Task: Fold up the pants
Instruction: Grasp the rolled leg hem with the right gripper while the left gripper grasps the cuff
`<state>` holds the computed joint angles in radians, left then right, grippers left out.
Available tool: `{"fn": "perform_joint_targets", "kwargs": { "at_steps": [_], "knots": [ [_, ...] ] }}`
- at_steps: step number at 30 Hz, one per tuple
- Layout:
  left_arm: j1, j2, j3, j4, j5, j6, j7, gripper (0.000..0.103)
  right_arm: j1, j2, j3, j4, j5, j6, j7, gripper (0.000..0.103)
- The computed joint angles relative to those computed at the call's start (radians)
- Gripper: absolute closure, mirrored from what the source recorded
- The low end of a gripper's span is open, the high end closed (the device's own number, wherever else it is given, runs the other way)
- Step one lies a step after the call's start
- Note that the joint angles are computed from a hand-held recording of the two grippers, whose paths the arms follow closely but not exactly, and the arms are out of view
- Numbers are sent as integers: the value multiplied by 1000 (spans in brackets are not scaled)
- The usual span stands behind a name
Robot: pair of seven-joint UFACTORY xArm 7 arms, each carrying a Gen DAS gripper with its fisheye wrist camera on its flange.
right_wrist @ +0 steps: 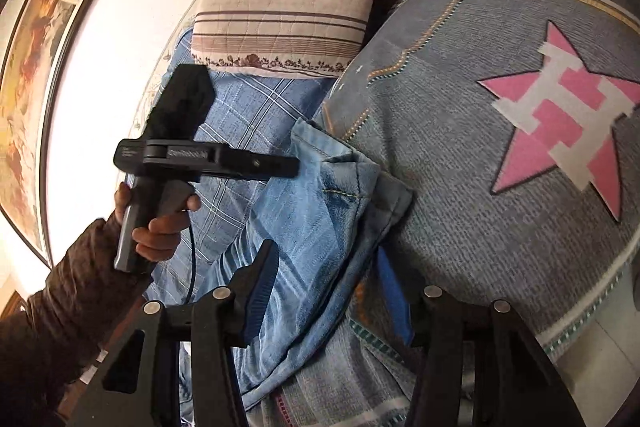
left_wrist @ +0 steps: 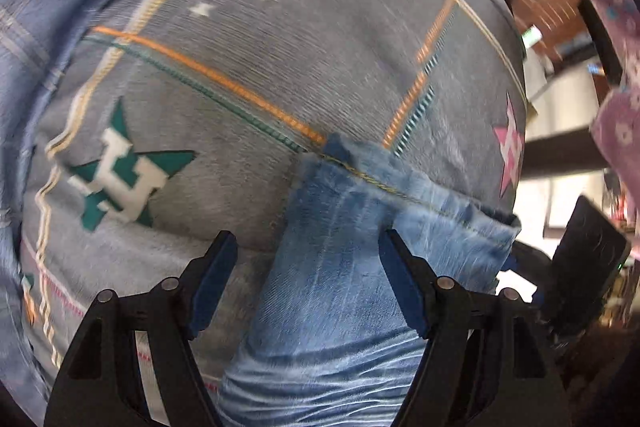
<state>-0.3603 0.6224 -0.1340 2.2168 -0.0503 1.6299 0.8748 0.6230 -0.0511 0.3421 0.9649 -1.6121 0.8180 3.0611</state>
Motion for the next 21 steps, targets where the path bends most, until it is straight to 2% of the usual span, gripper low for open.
{"fn": "perform_joint_targets", "kwargs": {
  "at_steps": [2, 5, 8, 10, 11, 12, 14, 16, 17, 21],
  "knots": [
    [-4, -23, -10, -47, 0, -22, 31, 22, -2, 2, -2, 3, -9, -2, 2, 55],
    [0, -54, -26, -100, -27, -32, 68, 22, -7, -1, -7, -7, -33, -4, 25, 64],
    [11, -59, -41, -103, -77, 3, 85, 22, -15, -6, -12, -14, -33, -13, 20, 72],
    [23, -91, -43, -159, -92, -42, 120, 33, -20, -6, -14, -12, -33, -14, 9, 73],
    [32, -87, -41, -154, -109, -45, 116, 47, -23, -2, -16, -6, -34, -16, -7, 74],
    [41, -66, -39, -116, -128, -19, 94, 70, -26, 4, -19, 2, -30, -21, -23, 76],
    [61, 0, -38, -12, -156, 52, 53, 92, -33, 6, -25, 5, -40, -36, -32, 82],
    [85, -31, -43, -50, -189, 42, 69, 93, -37, 8, -29, 11, -26, -47, -51, 89],
    [105, -90, -50, -132, -215, 6, 104, 93, -37, 6, -27, 12, -17, -48, -66, 90],
    [152, -172, -55, -203, -296, 3, 143, 93, -13, -5, 0, 51, 127, 17, -289, 90]
  ]
}}
